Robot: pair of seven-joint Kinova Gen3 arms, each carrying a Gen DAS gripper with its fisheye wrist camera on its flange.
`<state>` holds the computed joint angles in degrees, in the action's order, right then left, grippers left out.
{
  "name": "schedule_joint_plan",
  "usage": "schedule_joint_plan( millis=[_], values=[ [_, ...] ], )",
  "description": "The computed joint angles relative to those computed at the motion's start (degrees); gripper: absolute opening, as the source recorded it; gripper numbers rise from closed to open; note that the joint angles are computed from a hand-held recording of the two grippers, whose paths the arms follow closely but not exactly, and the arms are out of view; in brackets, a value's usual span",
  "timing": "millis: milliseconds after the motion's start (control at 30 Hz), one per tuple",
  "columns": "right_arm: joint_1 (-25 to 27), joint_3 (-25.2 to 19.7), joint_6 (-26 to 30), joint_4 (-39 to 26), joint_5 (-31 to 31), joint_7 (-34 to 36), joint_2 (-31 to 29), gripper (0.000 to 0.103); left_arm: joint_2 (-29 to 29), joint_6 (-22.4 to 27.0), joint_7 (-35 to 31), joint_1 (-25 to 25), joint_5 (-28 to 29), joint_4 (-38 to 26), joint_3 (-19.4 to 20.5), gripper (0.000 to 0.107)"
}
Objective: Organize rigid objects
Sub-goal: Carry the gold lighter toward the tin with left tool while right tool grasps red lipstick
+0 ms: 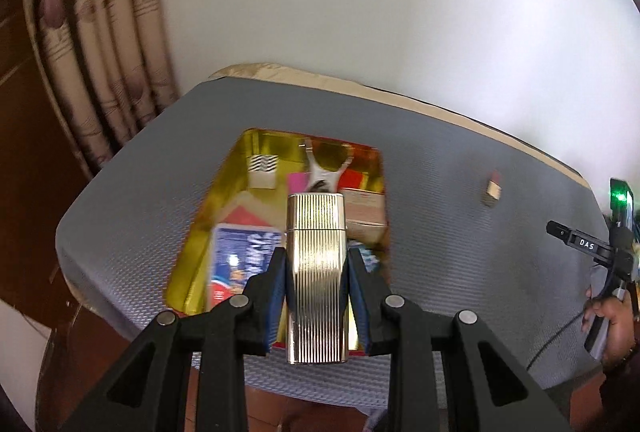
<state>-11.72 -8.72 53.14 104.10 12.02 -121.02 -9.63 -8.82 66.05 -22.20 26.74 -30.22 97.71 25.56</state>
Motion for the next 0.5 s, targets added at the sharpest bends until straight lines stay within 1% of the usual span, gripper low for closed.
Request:
schedule_joint_plan(
  millis=[67, 133, 167, 200, 233, 267, 300, 333, 367, 433, 467, 500],
  values=[
    [-0.29, -1.85, 0.78, -3.88, -1.80, 0.76, 3.03, 0.103, -1.05, -0.52, 0.64, -0.67, 0.70, 0.78, -0.88, 0.029],
    [-2.39, -0.71, 0.32, -6.96, -2.84, -1.39, 5.92, 0.103, -1.47, -0.64, 0.42, -1.39, 1.05, 1.08, -0.97, 0.029],
    [-2.54, -0.07, 0.45, -8.16, -3.73, -1.84, 7.17, 0.103, -1.53, -0.64, 0.60, -1.77, 0.89, 1.26, -0.79, 0.029],
    [-1.63, -0.36, 0.97, -9.85, -5.43, -2.10, 8.84, 0.102, -1.54, -0.71, 0.64, -2.06, 0.84, 1.39, -0.66, 0.029],
    [-1.42, -0.35, 1.25, -11.74, -6.48, -3.30, 11.02, 0.099, -1.50, -0.78, 0.44, -2.26, 0.89, 1.50, -0.62, 0.029],
    [-2.28, 0.56, 1.59, -12.96, -6.60, -3.92, 12.47, 0.091, -1.46, -0.82, 0.28, -2.45, 0.86, 1.63, -0.61, 0.029],
    [-4.20, 1.94, 2.87, -14.60, -5.78, -4.92, 14.09, 0.089, -1.48, -0.89, 0.35, -2.62, 0.86, 1.78, -0.58, 0.029],
    [-5.61, 2.27, 3.89, -15.30, -4.03, -6.74, 15.01, 0.087, -1.65, -1.19, 0.19, -2.79, 1.08, 2.11, -0.81, 0.029],
    [-6.31, 2.47, 4.93, -16.68, -2.79, -8.14, 16.64, 0.087, -1.79, -1.52, -0.19, -2.98, 1.49, 2.39, -1.15, 0.029],
    [-6.90, 2.97, 6.28, -18.71, -2.22, -9.76, 18.73, 0.086, -2.16, -2.29, -0.74, -3.53, 2.38, 2.95, -1.76, 0.029],
    [-7.11, 3.44, 6.83, -19.95, -2.27, -10.40, 20.03, 0.080, -2.36, -2.77, -1.10, -3.85, 2.91, 3.25, -2.11, 0.029],
    [-7.22, 3.82, 7.04, -20.47, -2.44, -10.69, 20.62, 0.076, -2.40, -3.04, -1.57, -4.16, 3.31, 3.42, -2.30, 0.029]
  ],
)
